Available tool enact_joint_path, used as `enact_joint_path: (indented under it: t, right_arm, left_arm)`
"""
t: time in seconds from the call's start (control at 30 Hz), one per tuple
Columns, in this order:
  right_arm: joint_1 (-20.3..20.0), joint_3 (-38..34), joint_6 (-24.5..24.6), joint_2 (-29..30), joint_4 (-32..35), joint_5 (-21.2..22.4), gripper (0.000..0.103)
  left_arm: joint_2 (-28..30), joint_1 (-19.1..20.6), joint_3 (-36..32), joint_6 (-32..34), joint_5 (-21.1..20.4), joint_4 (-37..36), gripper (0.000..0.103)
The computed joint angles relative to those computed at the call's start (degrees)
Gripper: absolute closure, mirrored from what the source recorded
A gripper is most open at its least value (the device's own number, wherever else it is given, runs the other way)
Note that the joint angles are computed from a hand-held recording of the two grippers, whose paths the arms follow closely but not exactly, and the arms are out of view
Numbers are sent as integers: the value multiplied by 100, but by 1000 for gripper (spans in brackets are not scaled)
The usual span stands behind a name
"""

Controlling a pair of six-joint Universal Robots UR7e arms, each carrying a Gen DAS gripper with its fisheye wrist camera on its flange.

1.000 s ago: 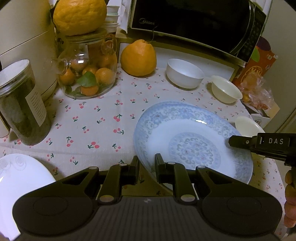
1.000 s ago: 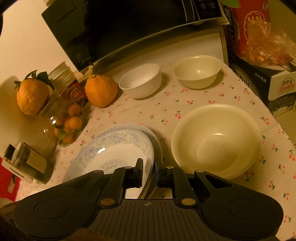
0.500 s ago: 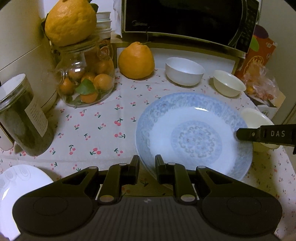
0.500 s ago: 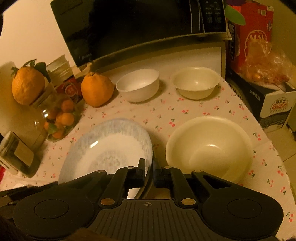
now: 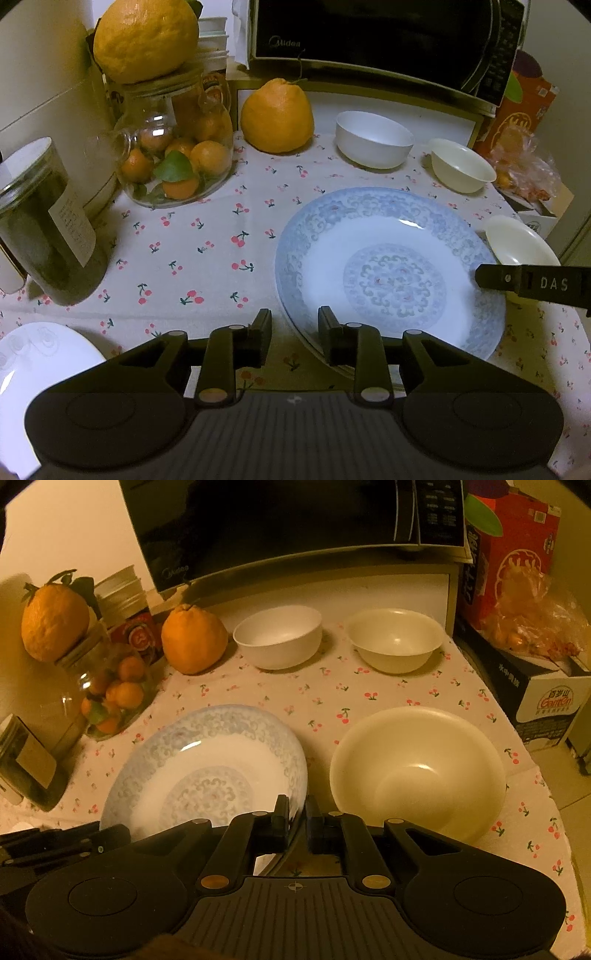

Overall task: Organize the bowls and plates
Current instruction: 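Lower the large plate onto the small blue plate and open both tools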

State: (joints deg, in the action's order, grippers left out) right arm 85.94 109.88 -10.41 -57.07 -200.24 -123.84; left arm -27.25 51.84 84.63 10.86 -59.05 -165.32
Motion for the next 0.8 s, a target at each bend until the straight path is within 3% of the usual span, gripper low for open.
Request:
enact_joint_path:
  t: [0.3,0.43,0.67,0.8]
  right_arm:
    - [1,13,-111,0,-39,17,90]
    - [-34,77,77,-106,124,209,77]
    - [-27,179,390,-272,362,422,44]
    - [-10,222,488,-339,444,454,33]
  left_arm:
    - [-1,0,-15,-10,-63,84,78]
    - [-21,7,-28,-62,-84,169,74]
    - [-122,19,17,-163,-141,350,48]
    - [-186,15,56,-173,-173,376,29]
